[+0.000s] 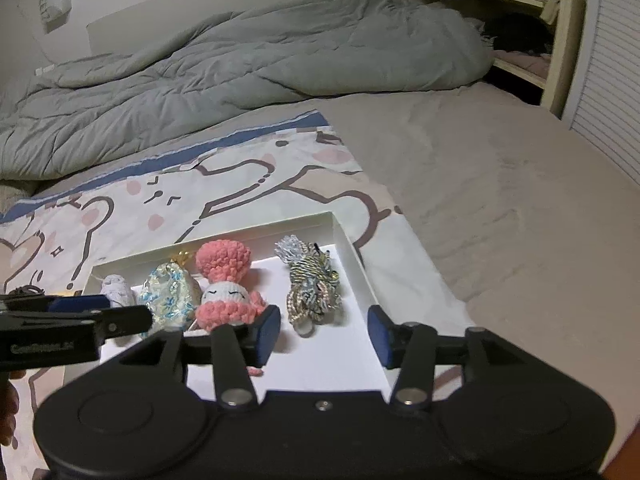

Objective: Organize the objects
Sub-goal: 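Lower the doll into the tray and open the left tool while the right tool releases the cord, then move both tools back from the tray toward the remaining items on the sheet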

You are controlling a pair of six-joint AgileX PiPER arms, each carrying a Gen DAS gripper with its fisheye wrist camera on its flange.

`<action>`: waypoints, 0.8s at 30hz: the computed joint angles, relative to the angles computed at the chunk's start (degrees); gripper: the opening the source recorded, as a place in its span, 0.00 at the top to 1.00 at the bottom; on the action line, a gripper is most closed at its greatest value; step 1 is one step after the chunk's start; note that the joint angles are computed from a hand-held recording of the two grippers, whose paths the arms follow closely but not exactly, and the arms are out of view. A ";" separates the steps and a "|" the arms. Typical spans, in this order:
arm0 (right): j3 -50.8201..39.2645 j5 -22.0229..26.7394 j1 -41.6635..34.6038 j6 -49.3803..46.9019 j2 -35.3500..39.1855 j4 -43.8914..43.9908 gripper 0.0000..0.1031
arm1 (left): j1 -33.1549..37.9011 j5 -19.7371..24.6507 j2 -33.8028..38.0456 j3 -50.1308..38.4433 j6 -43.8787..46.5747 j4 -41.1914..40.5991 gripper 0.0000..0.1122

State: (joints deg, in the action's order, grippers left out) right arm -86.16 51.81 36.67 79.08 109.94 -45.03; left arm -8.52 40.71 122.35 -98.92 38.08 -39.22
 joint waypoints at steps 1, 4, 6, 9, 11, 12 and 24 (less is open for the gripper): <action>0.31 0.46 0.26 0.46 -0.49 -0.06 0.52 | 0.19 -0.45 -0.75 0.93 -0.11 0.57 0.27; 1.82 1.47 1.26 2.34 -2.19 -1.03 0.44 | 0.61 -1.14 -2.47 2.74 -1.00 3.01 0.17; 2.30 2.74 2.24 3.20 -3.02 -1.78 0.38 | 0.97 -1.94 -3.61 4.01 -0.85 3.78 0.12; 2.54 4.36 3.73 3.78 -3.80 -2.93 0.30 | 1.39 -3.87 -5.71 6.42 -0.07 4.75 0.08; 2.53 5.54 4.70 3.71 -4.13 -3.26 0.25 | 1.82 -4.74 -6.92 7.80 0.29 4.83 0.08; 2.53 6.00 5.14 3.53 -4.29 -3.33 0.22 | 2.09 -4.87 -7.28 8.22 0.51 4.72 0.08; -0.94 12.47 9.31 2.48 -2.95 -4.43 0.00 | 4.61 -5.33 -11.10 12.20 3.60 2.88 0.08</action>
State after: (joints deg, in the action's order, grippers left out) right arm -87.10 64.28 45.99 81.56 106.99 -49.46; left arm -3.91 35.38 111.25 -86.72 41.68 -36.33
